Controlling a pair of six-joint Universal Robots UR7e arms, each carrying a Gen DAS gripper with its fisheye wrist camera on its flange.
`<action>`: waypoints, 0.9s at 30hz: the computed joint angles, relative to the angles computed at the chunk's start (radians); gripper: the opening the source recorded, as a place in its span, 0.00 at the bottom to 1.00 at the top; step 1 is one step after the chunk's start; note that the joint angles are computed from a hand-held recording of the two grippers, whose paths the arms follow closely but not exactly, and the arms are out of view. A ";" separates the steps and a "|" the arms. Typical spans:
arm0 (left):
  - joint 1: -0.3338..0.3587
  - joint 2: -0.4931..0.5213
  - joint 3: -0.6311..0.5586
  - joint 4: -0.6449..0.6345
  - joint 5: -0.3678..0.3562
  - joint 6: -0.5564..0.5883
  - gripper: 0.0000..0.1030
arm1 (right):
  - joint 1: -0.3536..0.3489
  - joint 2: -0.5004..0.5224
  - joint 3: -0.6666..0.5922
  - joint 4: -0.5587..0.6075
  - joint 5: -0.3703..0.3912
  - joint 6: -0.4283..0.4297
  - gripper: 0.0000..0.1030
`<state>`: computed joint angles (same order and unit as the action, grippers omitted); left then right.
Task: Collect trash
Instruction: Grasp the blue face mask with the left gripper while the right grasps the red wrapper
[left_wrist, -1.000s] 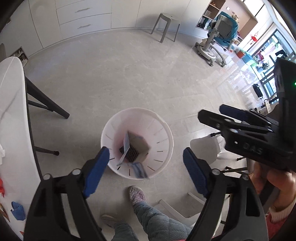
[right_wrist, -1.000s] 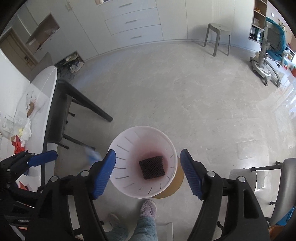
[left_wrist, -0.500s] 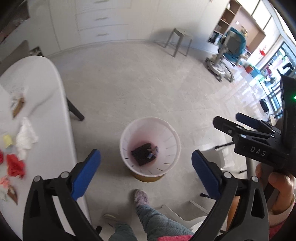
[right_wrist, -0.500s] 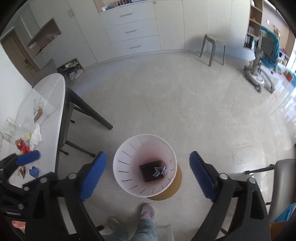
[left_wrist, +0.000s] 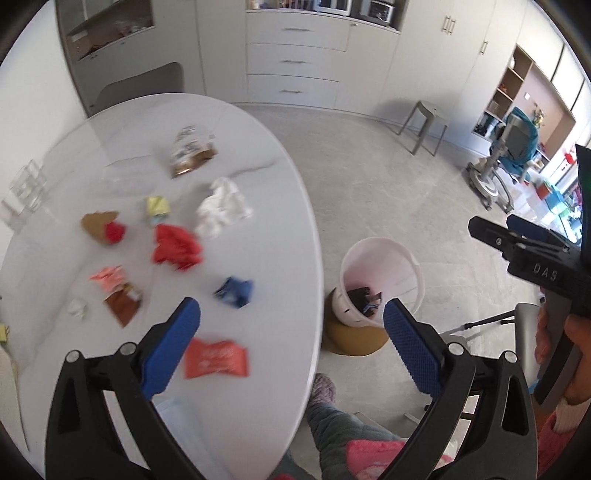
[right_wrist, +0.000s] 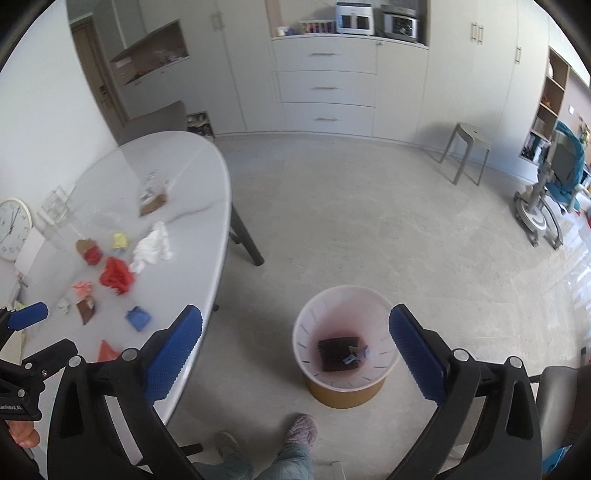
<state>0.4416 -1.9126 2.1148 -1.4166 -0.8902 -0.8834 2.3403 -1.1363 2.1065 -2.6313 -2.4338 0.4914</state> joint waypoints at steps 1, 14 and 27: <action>-0.014 -0.031 -0.002 0.050 0.002 -0.027 0.92 | 0.017 0.020 -0.014 0.002 0.007 0.004 0.98; -0.135 -0.480 0.028 0.599 -0.188 -0.321 0.92 | 0.142 0.280 -0.171 0.030 0.158 0.005 0.98; 0.135 -0.562 0.137 0.458 -0.194 -0.092 0.48 | 0.169 0.427 -0.243 0.077 0.215 0.015 0.98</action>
